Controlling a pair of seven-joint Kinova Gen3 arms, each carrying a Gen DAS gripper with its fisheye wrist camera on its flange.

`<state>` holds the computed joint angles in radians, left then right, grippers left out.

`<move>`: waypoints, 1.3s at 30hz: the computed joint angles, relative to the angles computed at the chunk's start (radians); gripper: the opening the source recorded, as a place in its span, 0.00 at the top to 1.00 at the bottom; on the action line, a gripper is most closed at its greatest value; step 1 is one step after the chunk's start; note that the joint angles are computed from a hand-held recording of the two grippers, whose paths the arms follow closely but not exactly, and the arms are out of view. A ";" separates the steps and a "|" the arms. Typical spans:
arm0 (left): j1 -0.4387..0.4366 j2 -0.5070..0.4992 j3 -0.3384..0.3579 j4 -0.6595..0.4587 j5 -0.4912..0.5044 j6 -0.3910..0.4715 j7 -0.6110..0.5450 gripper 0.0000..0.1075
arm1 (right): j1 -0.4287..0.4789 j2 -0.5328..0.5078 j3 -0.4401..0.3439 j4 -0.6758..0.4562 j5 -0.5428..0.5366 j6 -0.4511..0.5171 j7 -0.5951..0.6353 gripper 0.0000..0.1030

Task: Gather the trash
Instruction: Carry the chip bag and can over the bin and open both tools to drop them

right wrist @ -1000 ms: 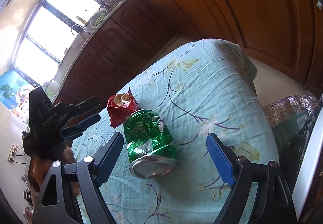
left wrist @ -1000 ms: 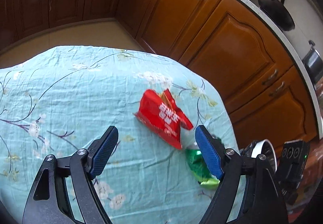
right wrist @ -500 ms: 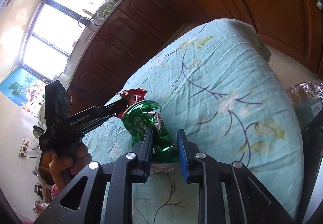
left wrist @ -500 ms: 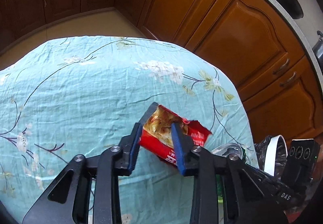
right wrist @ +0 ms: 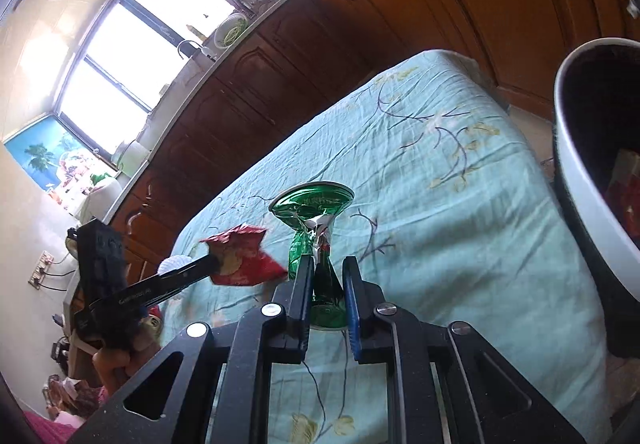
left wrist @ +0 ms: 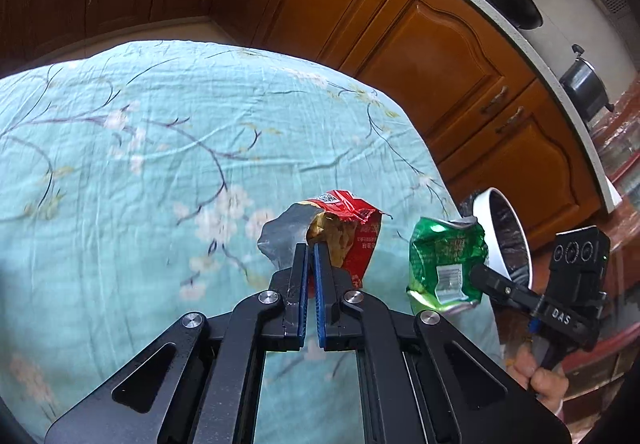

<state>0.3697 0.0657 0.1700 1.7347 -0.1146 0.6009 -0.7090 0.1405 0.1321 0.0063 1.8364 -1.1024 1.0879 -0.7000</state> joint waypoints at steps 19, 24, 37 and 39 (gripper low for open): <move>0.156 -0.069 0.138 0.149 -0.414 0.098 0.510 0.94 | -0.240 -0.235 0.033 0.240 0.059 -0.334 0.149 0.81; 0.180 -0.055 0.136 0.144 -0.462 0.106 0.553 0.84 | -0.241 -0.251 0.054 0.249 0.029 -0.325 0.150 0.69; 0.244 0.000 0.103 0.090 -0.505 0.108 0.561 0.96 | -0.211 -0.250 0.056 0.254 -0.002 -0.349 0.150 0.88; 0.259 0.004 0.104 0.078 -0.514 0.119 0.563 0.96 | -0.214 -0.275 0.070 0.275 -0.022 -0.349 0.184 0.88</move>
